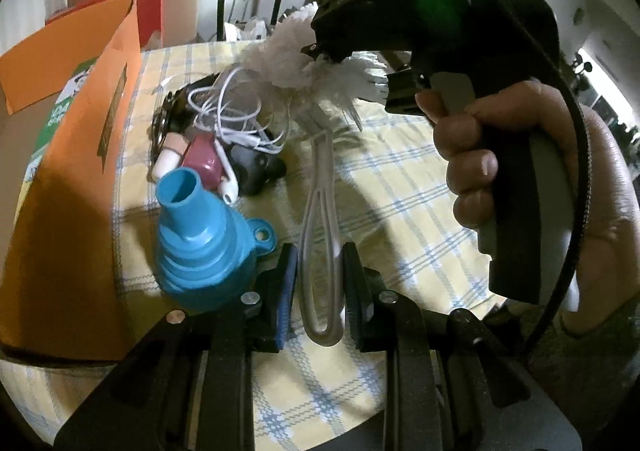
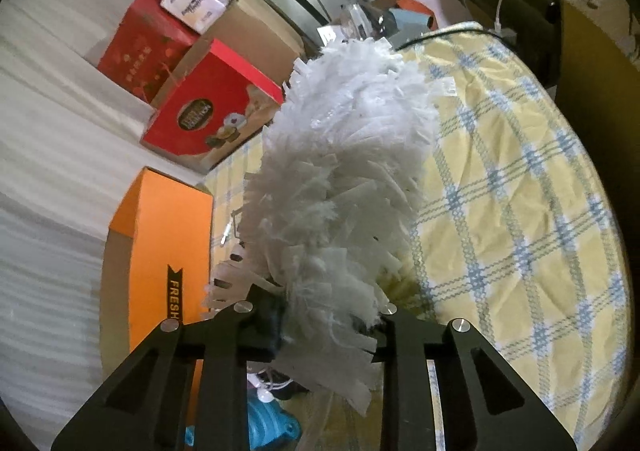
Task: Organize objects
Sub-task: 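Lift the feather duster with the right gripper toward the orange box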
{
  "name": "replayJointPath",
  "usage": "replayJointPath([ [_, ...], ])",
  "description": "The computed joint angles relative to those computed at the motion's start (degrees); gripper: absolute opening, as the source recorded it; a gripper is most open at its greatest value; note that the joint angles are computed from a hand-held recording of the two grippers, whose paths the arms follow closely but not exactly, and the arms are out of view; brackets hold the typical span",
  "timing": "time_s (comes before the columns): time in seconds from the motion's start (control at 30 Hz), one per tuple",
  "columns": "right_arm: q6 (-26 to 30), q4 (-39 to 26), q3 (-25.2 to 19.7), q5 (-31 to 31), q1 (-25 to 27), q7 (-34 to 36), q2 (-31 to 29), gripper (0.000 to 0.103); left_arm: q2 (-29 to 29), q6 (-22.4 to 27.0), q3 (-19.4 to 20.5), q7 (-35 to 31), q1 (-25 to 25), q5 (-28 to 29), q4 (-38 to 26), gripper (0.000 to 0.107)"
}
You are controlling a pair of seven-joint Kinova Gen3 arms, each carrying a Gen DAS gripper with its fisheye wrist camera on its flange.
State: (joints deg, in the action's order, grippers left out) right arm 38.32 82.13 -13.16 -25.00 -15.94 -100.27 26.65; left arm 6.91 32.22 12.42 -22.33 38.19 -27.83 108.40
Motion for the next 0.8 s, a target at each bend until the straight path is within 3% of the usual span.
replayJointPath([
  [0.27, 0.3, 0.8, 0.2, -0.4, 0.3, 0.3, -3.8, 0.024, -2.8, 1.5, 1.6, 2.8, 0.8, -2.6, -0.4, 0.021],
  [0.8, 2.5, -2.9, 1.4, 2.6, -4.3, -3.3, -9.5, 0.024, -12.2, 3.5, 7.1, -0.1, -7.1, -0.7, 0.5, 0.021],
])
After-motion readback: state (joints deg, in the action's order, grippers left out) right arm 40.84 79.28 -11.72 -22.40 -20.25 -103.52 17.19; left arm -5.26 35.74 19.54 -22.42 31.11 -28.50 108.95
